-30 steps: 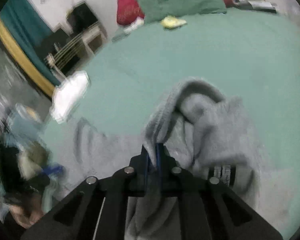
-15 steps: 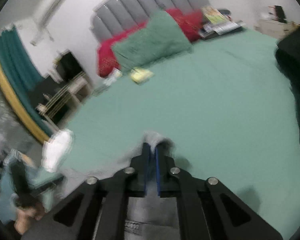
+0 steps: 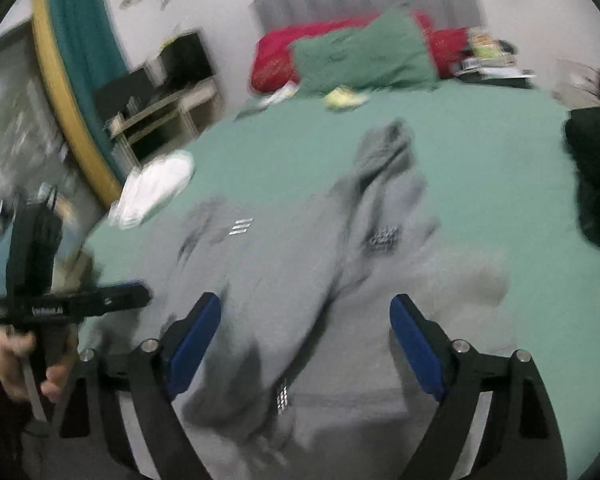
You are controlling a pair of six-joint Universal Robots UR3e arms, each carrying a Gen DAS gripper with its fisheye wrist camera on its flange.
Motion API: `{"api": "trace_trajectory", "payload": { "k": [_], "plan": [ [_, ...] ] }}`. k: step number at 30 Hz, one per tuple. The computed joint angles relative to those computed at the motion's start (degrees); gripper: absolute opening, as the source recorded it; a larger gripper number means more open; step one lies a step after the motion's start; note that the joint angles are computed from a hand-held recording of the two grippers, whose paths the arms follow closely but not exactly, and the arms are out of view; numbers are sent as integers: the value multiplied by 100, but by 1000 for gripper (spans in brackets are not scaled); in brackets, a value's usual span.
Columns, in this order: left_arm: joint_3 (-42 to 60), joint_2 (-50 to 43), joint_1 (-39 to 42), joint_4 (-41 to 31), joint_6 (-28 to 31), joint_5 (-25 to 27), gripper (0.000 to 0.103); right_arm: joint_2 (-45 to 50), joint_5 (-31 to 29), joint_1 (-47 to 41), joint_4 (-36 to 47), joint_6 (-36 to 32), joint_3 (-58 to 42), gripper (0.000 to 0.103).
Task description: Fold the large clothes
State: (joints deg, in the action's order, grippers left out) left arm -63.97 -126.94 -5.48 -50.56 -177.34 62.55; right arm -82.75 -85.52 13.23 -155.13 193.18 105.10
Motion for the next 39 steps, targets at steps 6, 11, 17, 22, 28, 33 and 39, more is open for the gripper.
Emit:
{"api": "trace_trajectory", "payload": {
  "k": [6, 11, 17, 22, 28, 33, 39],
  "plan": [
    [-1841, 945, -196, 906, 217, 726, 78, 284, -1169, 984, 813, 213, -104, 85],
    [-3293, 2222, 302, 1090, 88, 507, 78, -933, -1373, 1065, 1267, 341, 484, 85],
    [-4773, 3952, 679, 1120, 105, 588, 78, -2917, -1611, 1134, 2418, 748, 1262, 85],
    [-5824, 5369, 762, 1093, 18, 810, 78, -4682, -2013, 1668, 3776, 1700, 1761, 85],
    [-6742, 7223, 1254, -22, 296, 702, 78, -6182, -2501, 2751, 5312, 3384, 2186, 85],
    [-7328, 8565, 1918, -1210, 778, 563, 78, -6005, -3368, 4916, 6031, 6034, 2230, 85],
    [-7418, 9961, 2656, -3252, 1641, 125, 78, -5145, -3751, 6514, 6151, 7708, 1951, 85]
  ]
}}
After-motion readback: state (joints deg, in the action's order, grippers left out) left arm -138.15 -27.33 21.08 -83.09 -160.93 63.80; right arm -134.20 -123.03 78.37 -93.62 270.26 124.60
